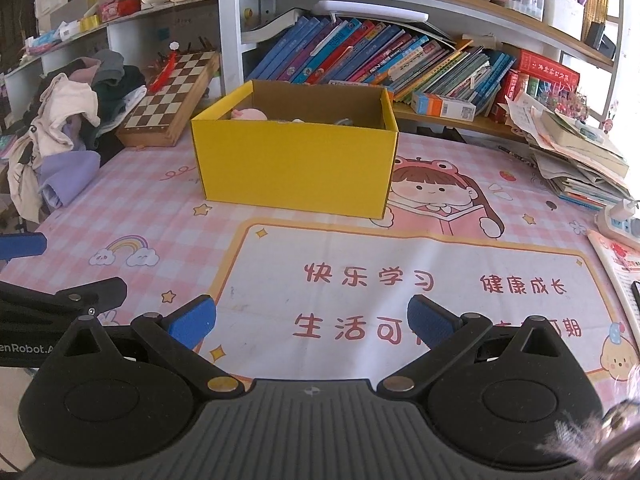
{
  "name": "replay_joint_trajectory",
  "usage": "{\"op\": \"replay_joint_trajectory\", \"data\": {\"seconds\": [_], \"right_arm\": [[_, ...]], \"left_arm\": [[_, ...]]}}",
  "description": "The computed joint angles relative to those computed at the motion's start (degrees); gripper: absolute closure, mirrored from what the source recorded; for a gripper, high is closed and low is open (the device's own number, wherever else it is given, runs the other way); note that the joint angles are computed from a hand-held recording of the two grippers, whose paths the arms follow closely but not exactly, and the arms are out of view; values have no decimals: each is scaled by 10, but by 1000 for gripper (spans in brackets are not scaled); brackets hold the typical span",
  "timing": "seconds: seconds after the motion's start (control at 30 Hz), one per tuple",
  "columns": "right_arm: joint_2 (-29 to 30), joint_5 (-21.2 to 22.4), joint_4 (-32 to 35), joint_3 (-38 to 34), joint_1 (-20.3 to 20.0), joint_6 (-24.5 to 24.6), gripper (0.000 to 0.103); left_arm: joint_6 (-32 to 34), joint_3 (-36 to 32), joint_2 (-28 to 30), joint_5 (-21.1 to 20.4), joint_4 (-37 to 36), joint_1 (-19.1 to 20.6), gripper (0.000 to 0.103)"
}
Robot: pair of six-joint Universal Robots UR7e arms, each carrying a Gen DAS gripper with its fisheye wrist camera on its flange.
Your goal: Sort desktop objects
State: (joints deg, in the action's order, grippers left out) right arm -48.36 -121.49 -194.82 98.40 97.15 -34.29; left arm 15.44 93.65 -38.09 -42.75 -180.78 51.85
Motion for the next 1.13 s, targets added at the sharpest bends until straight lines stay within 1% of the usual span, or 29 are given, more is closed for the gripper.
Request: {"op": "replay_joint_trajectory", "data": {"seconds": [0.67,0.9,1.13], "right_arm": [[0,-3,10,-1,0,3,0],[-1,-6,17,-2,-1,7,0],[-1,-7,31,-7,-4,12,0]], "left_arm": [[-10,-2,0,7,15,-1,0],[11,-1,9,22,-10,-5,0],[-6,-6,7,15,6,-3,0]]}}
